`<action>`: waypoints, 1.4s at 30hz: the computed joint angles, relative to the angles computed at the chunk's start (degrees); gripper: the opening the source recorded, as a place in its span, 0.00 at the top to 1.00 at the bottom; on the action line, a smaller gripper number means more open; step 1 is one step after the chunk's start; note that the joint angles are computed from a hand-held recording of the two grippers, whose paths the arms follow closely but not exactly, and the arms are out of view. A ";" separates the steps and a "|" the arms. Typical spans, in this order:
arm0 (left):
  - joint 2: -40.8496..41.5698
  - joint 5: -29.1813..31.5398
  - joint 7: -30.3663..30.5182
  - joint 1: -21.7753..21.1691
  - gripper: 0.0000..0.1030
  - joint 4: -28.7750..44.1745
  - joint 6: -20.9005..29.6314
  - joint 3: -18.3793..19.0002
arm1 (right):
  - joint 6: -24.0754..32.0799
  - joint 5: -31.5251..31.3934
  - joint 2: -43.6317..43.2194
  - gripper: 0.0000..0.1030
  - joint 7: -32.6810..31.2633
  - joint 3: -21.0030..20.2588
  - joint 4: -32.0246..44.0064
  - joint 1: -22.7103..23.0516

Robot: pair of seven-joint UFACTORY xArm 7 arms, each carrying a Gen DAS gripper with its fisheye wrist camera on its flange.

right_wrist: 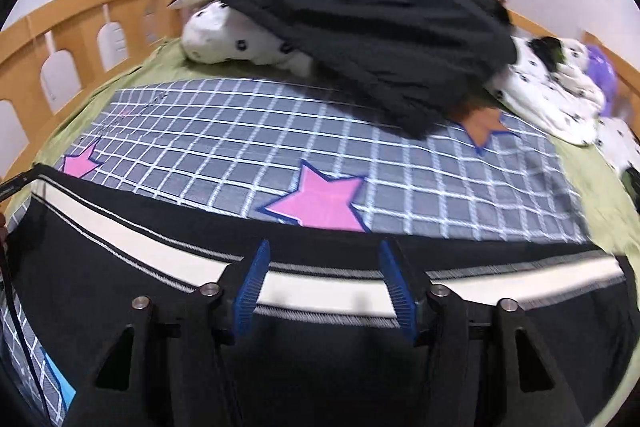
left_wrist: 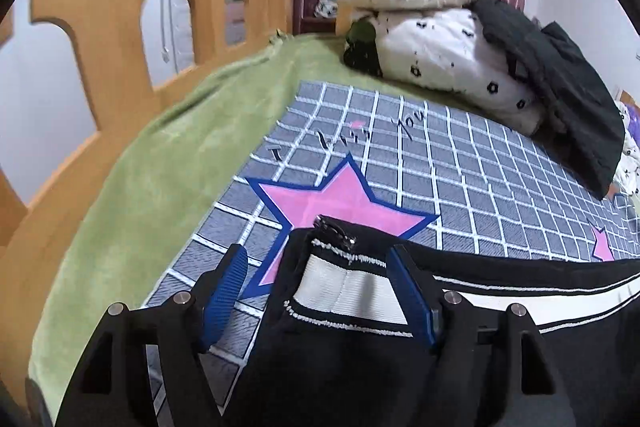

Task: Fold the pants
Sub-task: 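Grasp the white-striped waistband with both tools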

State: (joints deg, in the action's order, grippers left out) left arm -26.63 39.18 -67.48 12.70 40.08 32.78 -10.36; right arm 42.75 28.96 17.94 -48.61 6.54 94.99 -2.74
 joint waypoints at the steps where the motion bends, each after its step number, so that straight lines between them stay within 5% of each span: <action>1: 0.57 -0.88 0.43 -0.21 0.31 0.00 -1.02 0.95 | 1.10 0.28 1.51 0.44 -0.61 0.44 1.64 0.01; 4: 2.54 -3.21 1.77 -0.24 0.35 0.18 -4.50 3.21 | 3.47 0.49 4.44 0.44 -3.52 1.57 4.90 -0.20; 6: 4.28 -6.22 5.05 -1.21 0.57 0.53 -6.00 4.78 | 4.18 0.54 5.95 0.44 -6.75 2.35 6.49 -0.34; 7: 5.48 -7.13 6.28 -2.02 0.77 0.94 -5.79 5.47 | 4.39 0.76 6.53 0.44 -7.63 2.61 7.05 -0.37; 13: 4.65 0.37 0.26 1.97 0.78 1.31 -4.97 0.19 | 9.16 0.63 11.26 0.44 -8.67 3.34 12.26 -0.24; 20: 4.77 0.78 0.13 0.11 0.78 1.08 -4.67 2.16 | 11.77 -5.65 15.79 0.44 -9.36 2.54 15.90 2.34; 23: 4.17 0.14 0.67 0.13 0.78 0.56 -5.74 2.50 | 8.62 -6.95 14.64 0.64 -11.68 2.75 12.59 2.53; 24: 4.04 0.11 0.71 0.29 0.78 0.40 -5.92 2.38 | 8.38 -6.21 14.07 0.90 -13.00 3.39 11.64 1.95; 25: 3.73 0.32 0.50 0.56 0.78 0.13 -6.24 2.18 | 6.17 -5.71 12.95 0.95 -14.11 3.61 9.64 1.86; 28: 1.67 3.56 -2.97 2.66 0.78 -0.83 -7.45 0.00 | -2.57 -2.22 8.46 0.97 -19.50 5.20 2.35 0.94; 32: 2.19 6.92 -5.41 4.53 0.78 0.89 -6.48 -2.01 | -0.63 5.59 8.13 0.97 -21.15 6.41 5.20 -1.33; 40: 8.71 2.13 -1.95 -0.30 0.72 3.67 -2.24 2.65 | -5.15 -4.71 12.87 0.90 -10.96 3.04 5.92 4.29; 42: 8.03 1.03 -1.52 -1.20 0.62 3.42 -1.26 3.28 | -0.54 -4.78 13.58 0.83 -9.55 3.65 9.34 2.94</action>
